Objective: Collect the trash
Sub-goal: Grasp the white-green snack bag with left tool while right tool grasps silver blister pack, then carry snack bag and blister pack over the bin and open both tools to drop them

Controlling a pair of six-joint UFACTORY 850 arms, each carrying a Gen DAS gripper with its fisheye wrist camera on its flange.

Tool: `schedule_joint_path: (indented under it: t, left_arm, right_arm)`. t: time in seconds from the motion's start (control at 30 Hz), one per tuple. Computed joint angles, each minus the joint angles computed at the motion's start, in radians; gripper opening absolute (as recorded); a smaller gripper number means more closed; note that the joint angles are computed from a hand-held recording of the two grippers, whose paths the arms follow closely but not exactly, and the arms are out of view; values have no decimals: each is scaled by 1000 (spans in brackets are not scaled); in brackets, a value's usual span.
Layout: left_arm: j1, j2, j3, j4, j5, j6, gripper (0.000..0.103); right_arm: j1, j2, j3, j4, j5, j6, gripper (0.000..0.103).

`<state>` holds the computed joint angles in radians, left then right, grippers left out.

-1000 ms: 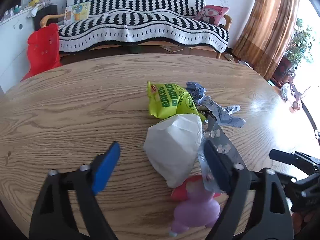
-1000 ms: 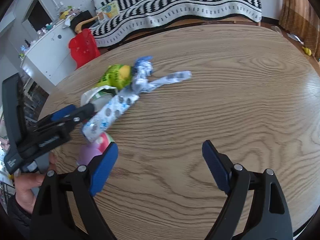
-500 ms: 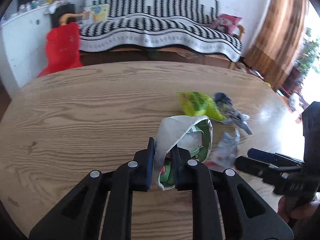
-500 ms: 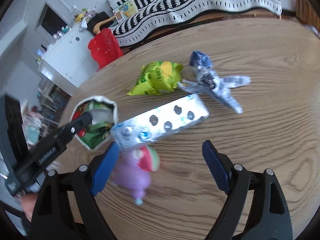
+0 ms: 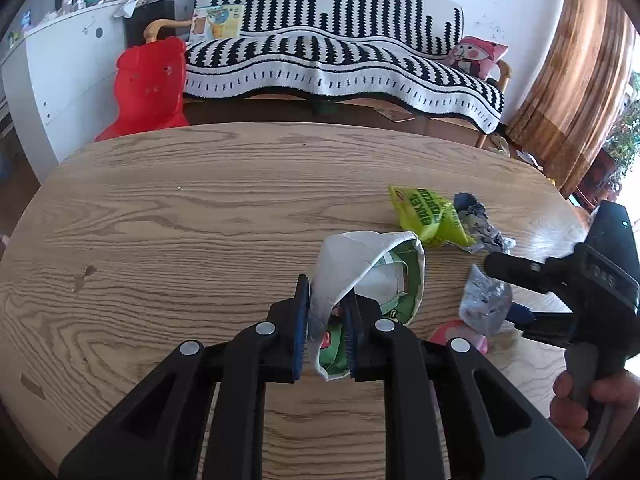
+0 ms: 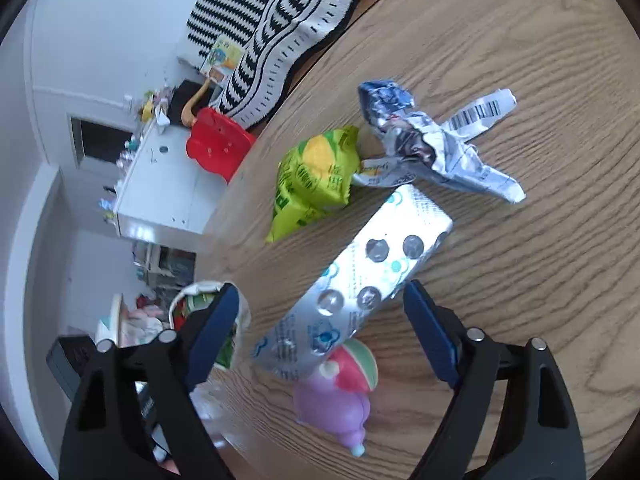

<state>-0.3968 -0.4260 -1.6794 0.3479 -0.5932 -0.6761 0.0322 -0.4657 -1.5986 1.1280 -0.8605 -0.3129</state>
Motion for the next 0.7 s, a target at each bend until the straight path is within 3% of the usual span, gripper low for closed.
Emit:
schedule_joint_path:
  t: [0.07,0.17,0.47,0.7]
  left_arm:
    - [-7,-5,-7,0,-3,4,15]
    - [-14,-3,-11,0,2,0,15]
    - [-60,7,-23,15,20,-33,15]
    - [-131,-33,-96,-44,29,22,15]
  right_arm:
    - [-9,-1,11,60,-17,-36,43]
    - [-12,19,12,43,-7,-51,7]
    - [-35,138,61,-94,18,-99,2]
    - [-123,302,184,-249,91,-110,2]
